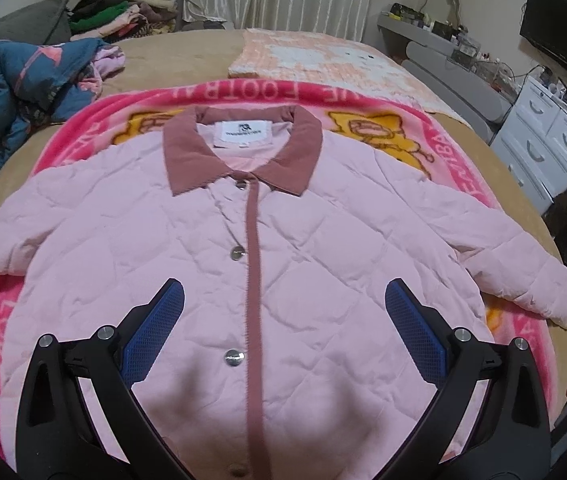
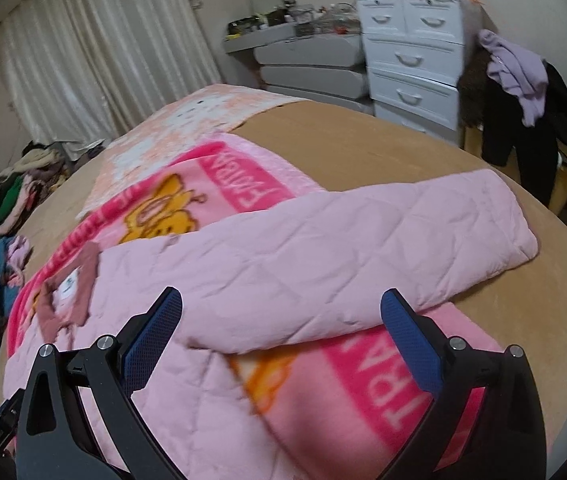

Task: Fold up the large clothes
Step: 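Grasp the sleeve cuff nearest the right tool with the right tool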

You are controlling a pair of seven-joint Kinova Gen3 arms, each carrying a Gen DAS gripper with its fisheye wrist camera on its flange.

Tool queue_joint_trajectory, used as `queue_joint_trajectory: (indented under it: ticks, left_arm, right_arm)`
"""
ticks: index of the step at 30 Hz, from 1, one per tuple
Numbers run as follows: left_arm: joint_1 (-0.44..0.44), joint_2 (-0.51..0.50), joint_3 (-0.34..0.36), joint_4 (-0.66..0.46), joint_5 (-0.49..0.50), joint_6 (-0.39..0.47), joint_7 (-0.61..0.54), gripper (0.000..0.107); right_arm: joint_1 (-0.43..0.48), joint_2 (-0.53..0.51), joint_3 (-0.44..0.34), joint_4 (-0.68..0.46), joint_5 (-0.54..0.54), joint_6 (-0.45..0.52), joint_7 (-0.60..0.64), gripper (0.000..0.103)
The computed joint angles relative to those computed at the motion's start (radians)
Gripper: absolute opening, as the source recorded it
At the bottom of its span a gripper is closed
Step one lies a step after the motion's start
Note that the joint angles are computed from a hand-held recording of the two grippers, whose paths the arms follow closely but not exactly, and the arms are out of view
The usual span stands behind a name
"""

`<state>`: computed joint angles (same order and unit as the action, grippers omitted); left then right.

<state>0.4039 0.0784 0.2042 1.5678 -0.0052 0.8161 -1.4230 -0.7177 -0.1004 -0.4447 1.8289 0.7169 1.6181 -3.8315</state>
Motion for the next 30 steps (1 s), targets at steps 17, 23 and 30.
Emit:
queue_joint_trajectory:
  ticks: [17,23,30]
  left_arm:
    - [0.112,0.127,0.003,-0.053,-0.107,-0.023,0.076,0.094]
    - [0.121,0.158,-0.008,-0.088,-0.108,-0.017,0.068,0.094]
    - [0.117,0.177,-0.024,-0.116,-0.119,-0.014,0.054,0.094]
  right_arm:
    - [0.244,-0.215,0.018,0.306,-0.200,-0.215,-0.183,0.099]
    - [0.343,-0.337,0.043,0.440,-0.226,-0.355,-0.231,0.099]
    - [0.485,-0.503,-0.016,0.594,-0.210,-0.479,-0.346,0.099]
